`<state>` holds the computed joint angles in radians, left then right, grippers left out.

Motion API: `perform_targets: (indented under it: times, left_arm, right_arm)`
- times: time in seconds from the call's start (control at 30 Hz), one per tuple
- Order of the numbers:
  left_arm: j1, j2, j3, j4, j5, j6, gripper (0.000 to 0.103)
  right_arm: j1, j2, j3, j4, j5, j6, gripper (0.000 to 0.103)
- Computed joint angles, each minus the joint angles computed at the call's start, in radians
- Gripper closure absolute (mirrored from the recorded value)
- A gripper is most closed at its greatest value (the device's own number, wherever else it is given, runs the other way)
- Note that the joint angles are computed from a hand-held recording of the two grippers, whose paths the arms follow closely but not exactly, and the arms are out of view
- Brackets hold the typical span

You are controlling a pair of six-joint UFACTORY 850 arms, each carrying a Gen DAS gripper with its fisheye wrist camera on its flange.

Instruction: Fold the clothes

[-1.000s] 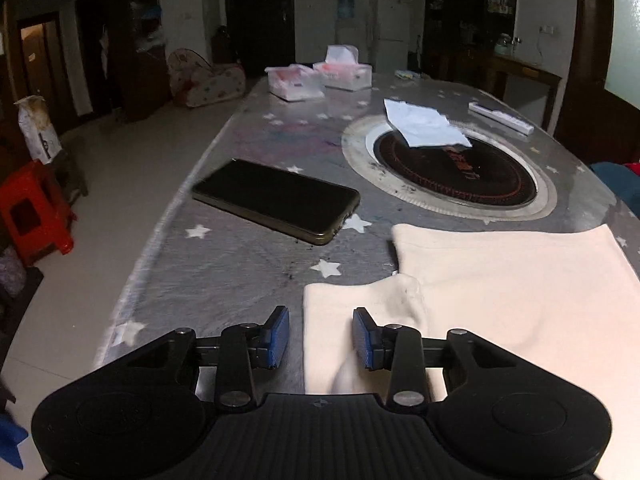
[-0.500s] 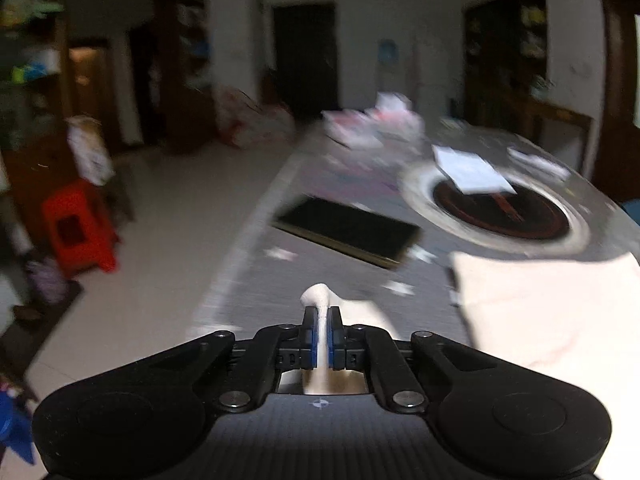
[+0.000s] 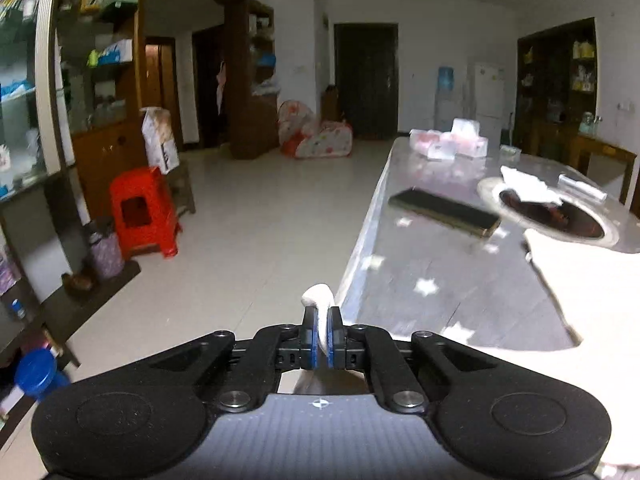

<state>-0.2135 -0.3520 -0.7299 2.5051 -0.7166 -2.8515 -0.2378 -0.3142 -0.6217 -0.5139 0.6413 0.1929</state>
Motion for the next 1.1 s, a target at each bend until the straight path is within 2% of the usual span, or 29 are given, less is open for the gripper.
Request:
perform_targets:
  times: [0.1,0.2,0.23,0.3,0.43,0.53,0.63,0.77,0.9,1.0,1.03,1.1]
  left_arm:
    - [0.011,-0.001,0.005,-0.006,-0.012,0.015,0.097]
    - [0.010,-0.037,-0.027,-0.097,0.007,0.149,0.093]
    - [0.010,-0.051,-0.040,-0.136,0.018,0.187,0.088]
    - [0.018,-0.064,-0.053,-0.187,0.041,0.193,0.087]
    - [0.004,-0.032,-0.027,-0.248,0.021,0.172,0.087]
    - [-0.014,0.015,0.000,-0.169,0.040,0.091,0.087]
    - [-0.024,0.034,-0.002,0.055,0.130,-0.071,0.087]
    - [-0.048,-0.006,-0.052,0.237,0.211,-0.172,0.087]
    - [-0.056,-0.054,-0.088,0.150,0.205,-0.052,0.085]
    - [-0.063,-0.069,-0.093,0.023,0.155,0.094,0.085]
    - [-0.067,-0.080,-0.096,-0.020,0.122,0.148,0.082]
    - [-0.059,-0.087,-0.099,-0.054,0.102,0.174,0.071]
  right_arm:
    - [0.000,-0.003,-0.003,0.000,-0.003,-0.002,0.025]
    - [0.000,-0.002,-0.003,-0.004,-0.004,0.000,0.022]
    - [0.000,-0.002,-0.003,-0.002,-0.005,-0.001,0.021]
    - [0.000,-0.002,-0.003,0.002,-0.007,-0.002,0.017]
    - [0.000,-0.002,-0.005,-0.012,-0.013,0.009,0.013]
    - [-0.001,-0.005,-0.008,-0.021,-0.017,0.015,0.011]
    - [0.001,-0.004,-0.009,-0.018,-0.023,0.014,0.006]
    - [0.000,-0.005,-0.011,-0.024,-0.028,0.023,0.002]
    - [-0.002,-0.008,-0.016,-0.043,-0.034,0.041,0.000]
    - [-0.004,-0.009,-0.018,-0.050,-0.035,0.048,0.000]
    - [-0.004,-0.010,-0.018,-0.052,-0.035,0.049,0.000]
    - [-0.005,-0.010,-0.019,-0.052,-0.035,0.049,0.000]
